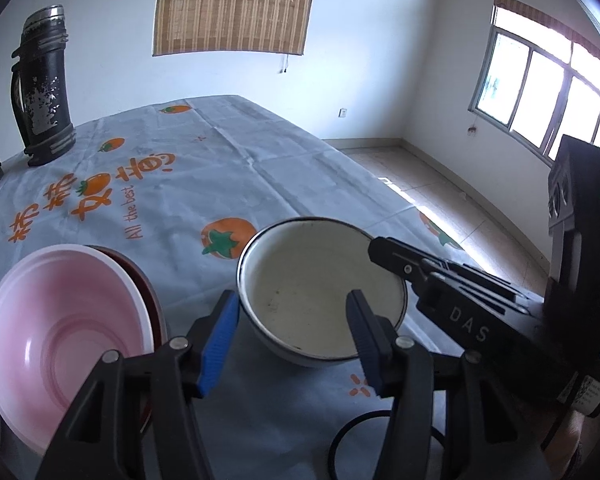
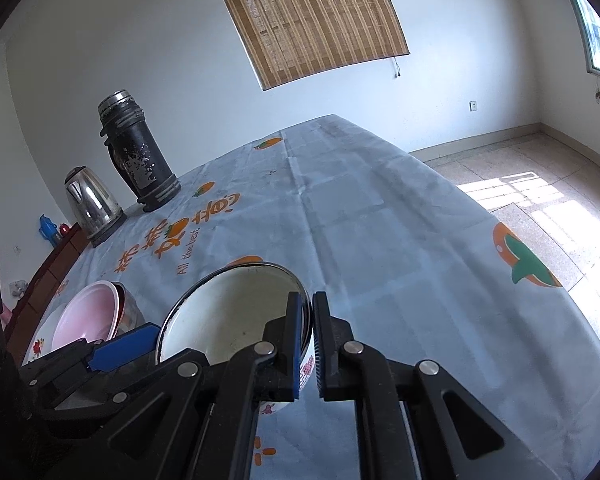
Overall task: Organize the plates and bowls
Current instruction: 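Lift the white enamel bowl with the right tool and carry it over the nested bowls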
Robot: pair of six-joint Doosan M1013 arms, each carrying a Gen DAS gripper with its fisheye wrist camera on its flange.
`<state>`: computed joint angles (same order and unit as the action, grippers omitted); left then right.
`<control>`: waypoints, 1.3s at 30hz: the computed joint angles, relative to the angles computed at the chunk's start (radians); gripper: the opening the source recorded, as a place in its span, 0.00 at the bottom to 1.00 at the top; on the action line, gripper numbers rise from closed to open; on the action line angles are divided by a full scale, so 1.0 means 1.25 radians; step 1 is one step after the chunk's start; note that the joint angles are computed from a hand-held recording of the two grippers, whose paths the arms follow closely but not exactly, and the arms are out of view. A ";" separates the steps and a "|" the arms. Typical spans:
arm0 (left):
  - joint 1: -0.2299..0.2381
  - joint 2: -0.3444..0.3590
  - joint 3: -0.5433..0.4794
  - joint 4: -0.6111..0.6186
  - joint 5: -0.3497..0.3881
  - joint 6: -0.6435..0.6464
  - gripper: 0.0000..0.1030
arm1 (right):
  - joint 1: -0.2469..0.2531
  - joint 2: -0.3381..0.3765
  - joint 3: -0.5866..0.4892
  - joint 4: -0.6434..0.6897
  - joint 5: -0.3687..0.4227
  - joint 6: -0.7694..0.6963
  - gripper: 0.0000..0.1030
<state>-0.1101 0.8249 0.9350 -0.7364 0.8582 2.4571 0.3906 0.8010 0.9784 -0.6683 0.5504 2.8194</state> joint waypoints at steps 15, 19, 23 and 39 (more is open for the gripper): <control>0.008 -0.004 0.007 -0.024 -0.008 -0.036 0.37 | 0.007 -0.017 0.035 -0.112 -0.044 0.088 0.09; 0.012 -0.009 0.014 -0.040 -0.016 -0.039 0.32 | 0.007 -0.016 0.034 -0.115 -0.046 0.084 0.09; 0.016 -0.007 0.007 -0.042 -0.006 -0.051 0.32 | 0.010 -0.014 0.027 -0.105 -0.039 0.057 0.09; 0.039 -0.024 0.018 -0.120 -0.005 -0.022 0.32 | 0.027 -0.038 0.028 -0.105 -0.037 0.034 0.09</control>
